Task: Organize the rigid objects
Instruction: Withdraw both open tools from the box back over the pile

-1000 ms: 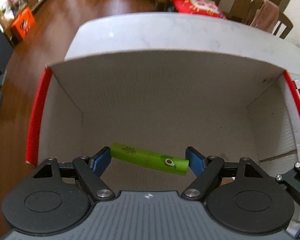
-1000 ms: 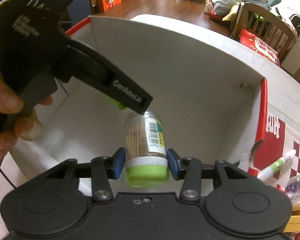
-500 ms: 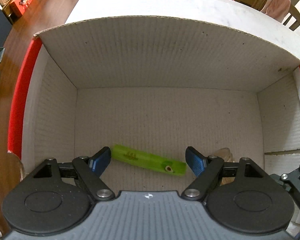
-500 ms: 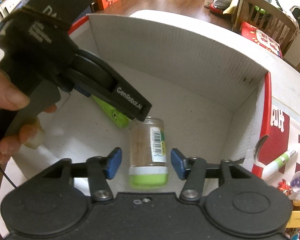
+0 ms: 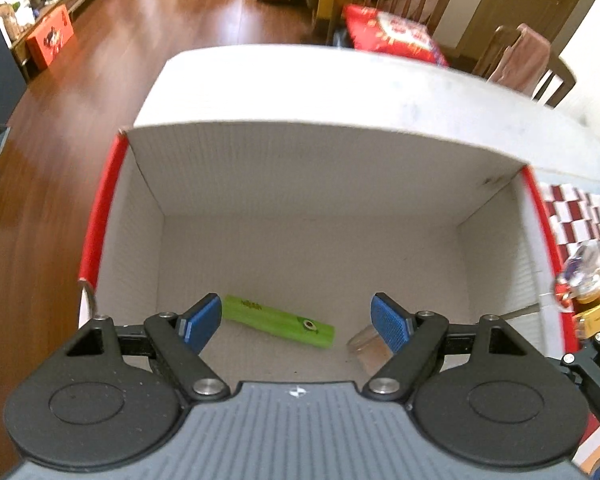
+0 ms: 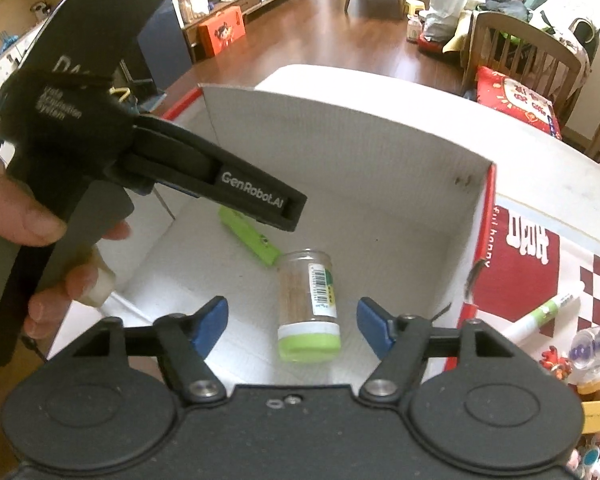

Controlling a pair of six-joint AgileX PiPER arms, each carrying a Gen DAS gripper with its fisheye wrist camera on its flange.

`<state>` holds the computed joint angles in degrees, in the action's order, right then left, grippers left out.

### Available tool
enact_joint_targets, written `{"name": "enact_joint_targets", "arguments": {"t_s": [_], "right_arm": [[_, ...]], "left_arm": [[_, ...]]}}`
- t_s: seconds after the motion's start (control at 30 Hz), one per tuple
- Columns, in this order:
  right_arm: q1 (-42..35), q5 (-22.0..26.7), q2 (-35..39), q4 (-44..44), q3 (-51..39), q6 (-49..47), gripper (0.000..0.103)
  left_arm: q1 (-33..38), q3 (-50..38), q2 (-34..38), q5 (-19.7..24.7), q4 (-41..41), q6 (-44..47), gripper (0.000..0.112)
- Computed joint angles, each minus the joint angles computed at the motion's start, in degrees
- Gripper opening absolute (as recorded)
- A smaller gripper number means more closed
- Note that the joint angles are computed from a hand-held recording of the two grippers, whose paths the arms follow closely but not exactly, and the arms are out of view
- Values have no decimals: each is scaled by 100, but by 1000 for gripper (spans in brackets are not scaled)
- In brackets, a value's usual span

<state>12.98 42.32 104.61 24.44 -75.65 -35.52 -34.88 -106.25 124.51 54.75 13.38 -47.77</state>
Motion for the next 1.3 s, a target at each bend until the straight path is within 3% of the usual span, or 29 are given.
{"name": "enact_joint_targets", "arguments": {"t_s": [0.07, 0.33, 0.57, 0.73, 1.0, 1.2, 1.3], "right_arm": [[-70, 47, -152, 126, 76, -108, 79], [-406, 144, -785, 657, 525, -613, 86], [-1154, 526, -1395, 1373, 971, -1516, 92], [-2012, 829, -1712, 2095, 1424, -2664, 96], [-3588, 1660, -1862, 2776, 1670, -4218, 101], [-4717, 2074, -1649, 2873, 1550, -5001, 102], [-5110, 2047, -1396, 2819, 1391, -5270, 102]], "left_arm": [[-68, -35, -135, 65, 165, -99, 82], [-434, 981, -996, -525, 898, -829, 82], [-956, 1060, -1259, -496, 1740, -1581, 82], [-1428, 905, -1285, -305, 2251, -1912, 82], [-2121, 204, -807, 92, 2884, -2422, 85], [-2678, -833, -37, 511, 3358, -2607, 85], [-2862, -1678, 513, 718, 3328, -2400, 85]]}}
